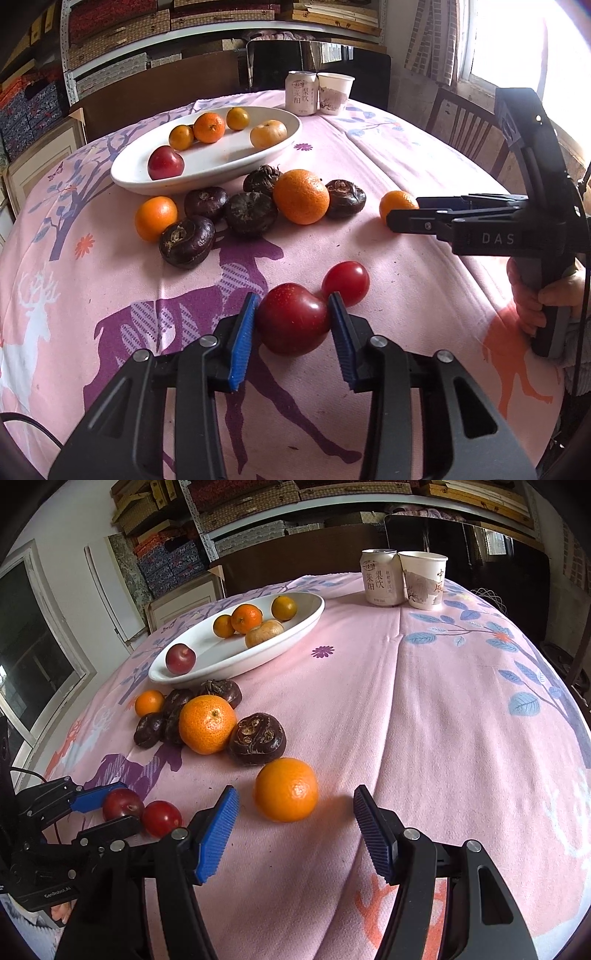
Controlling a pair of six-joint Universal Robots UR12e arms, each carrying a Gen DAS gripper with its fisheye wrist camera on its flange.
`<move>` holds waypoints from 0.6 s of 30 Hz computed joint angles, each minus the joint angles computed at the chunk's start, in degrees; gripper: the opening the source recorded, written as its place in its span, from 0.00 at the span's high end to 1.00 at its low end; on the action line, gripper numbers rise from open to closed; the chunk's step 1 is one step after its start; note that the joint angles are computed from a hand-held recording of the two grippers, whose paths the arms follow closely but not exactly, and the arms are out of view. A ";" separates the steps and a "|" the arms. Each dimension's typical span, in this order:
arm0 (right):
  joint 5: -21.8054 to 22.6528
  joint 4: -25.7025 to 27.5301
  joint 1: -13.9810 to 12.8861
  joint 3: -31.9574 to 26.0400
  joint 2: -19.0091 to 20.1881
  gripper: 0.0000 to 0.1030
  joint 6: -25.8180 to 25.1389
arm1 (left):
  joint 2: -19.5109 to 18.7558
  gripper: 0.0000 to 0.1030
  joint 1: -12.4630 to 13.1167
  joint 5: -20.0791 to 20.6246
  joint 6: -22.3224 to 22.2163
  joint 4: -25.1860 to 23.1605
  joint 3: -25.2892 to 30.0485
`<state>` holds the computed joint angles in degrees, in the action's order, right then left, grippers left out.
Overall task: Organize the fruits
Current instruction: 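Grasp a red tomato with the left tool while the right tool approaches an orange, then carry the red tomato onto the white plate and open the left tool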
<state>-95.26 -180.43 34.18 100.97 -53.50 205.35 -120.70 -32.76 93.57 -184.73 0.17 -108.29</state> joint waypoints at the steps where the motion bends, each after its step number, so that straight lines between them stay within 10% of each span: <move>1: 0.05 0.30 0.04 -0.18 0.07 0.36 -0.16 | 0.06 0.63 0.09 0.07 -0.38 0.22 -0.08; 6: 0.23 0.57 -0.04 -0.97 0.47 0.37 -0.55 | 0.33 0.63 0.60 -0.22 -1.59 0.74 -0.33; 10: 1.68 0.51 -0.24 -1.33 0.69 0.65 -1.29 | 0.71 0.63 1.16 -0.51 -2.73 1.14 -0.30; 18: 3.04 -5.74 -1.30 -1.86 -0.10 0.65 1.56 | 1.27 0.63 3.65 0.76 -6.03 -0.17 2.67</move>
